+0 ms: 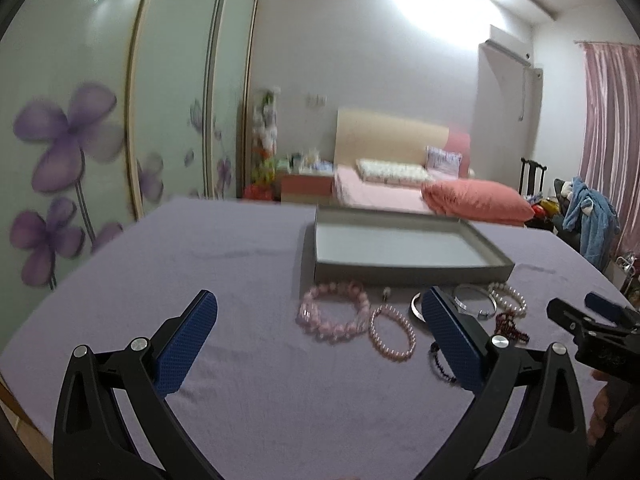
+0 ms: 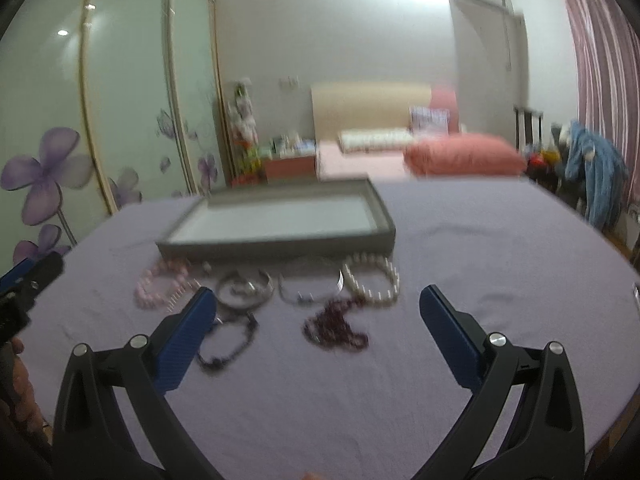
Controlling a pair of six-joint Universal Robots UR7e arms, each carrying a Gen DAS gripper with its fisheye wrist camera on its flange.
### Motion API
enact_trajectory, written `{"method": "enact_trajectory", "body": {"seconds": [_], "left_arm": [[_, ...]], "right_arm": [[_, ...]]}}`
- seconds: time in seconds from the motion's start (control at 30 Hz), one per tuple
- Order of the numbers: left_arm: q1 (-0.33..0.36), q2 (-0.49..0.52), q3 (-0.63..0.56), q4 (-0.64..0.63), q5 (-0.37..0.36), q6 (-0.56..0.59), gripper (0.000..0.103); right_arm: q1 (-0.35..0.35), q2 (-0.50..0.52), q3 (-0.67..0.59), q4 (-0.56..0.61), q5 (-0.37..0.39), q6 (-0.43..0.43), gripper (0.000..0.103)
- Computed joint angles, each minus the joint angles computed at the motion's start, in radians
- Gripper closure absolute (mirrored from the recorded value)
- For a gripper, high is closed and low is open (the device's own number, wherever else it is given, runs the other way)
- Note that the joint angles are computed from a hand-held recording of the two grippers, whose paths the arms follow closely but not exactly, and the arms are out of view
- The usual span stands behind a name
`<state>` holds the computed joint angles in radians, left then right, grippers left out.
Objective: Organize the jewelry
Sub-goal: 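Grasp the dark red bead bracelet with the right gripper while the left grasps the pink crystal bracelet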
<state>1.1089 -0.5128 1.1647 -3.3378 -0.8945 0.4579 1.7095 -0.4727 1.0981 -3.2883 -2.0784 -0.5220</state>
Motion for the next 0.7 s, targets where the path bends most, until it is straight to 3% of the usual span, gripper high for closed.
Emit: {"method": "enact_trajectory", "body": {"seconds": [0.07, 0.1, 0.2, 0.4, 0.5, 0.57, 0.63, 0.7], "left_arm": [[0.009, -0.003, -0.02, 0.078, 0.011, -0.038, 0.002], [0.013, -0.005, -0.03, 0.112, 0.015, -0.053, 0.002], [0.025, -0.004, -0.068, 0.224, 0.021, -0.103, 0.002], [0.049, 0.02, -0.189, 0.474, 0.024, -0.2, 0.002], [0.057, 0.048, -0.259, 0.559, 0.035, -0.219, 0.002], [0.061, 0.072, -0.308, 0.596, 0.045, -0.213, 0.006], [0.063, 0.112, -0.384, 0.656, 0.07, -0.209, 0.013], [0.07, 0.151, -0.464, 0.73, 0.078, -0.223, 0.019]], "right_arm": [[-0.005, 0.014, -0.05, 0.111, -0.038, 0.042, 0.029], [-0.009, 0.02, -0.079, 0.185, -0.051, 0.073, 0.033], [-0.019, 0.045, -0.153, 0.338, -0.072, 0.13, 0.036], [-0.022, 0.146, -0.339, 0.527, -0.166, 0.137, 0.041], [-0.019, 0.166, -0.348, 0.491, -0.184, 0.097, 0.052], [-0.021, 0.166, -0.341, 0.484, -0.17, 0.093, 0.075], [-0.021, 0.159, -0.328, 0.478, -0.166, 0.097, 0.087], [-0.022, 0.151, -0.321, 0.486, -0.157, 0.103, 0.089]]}}
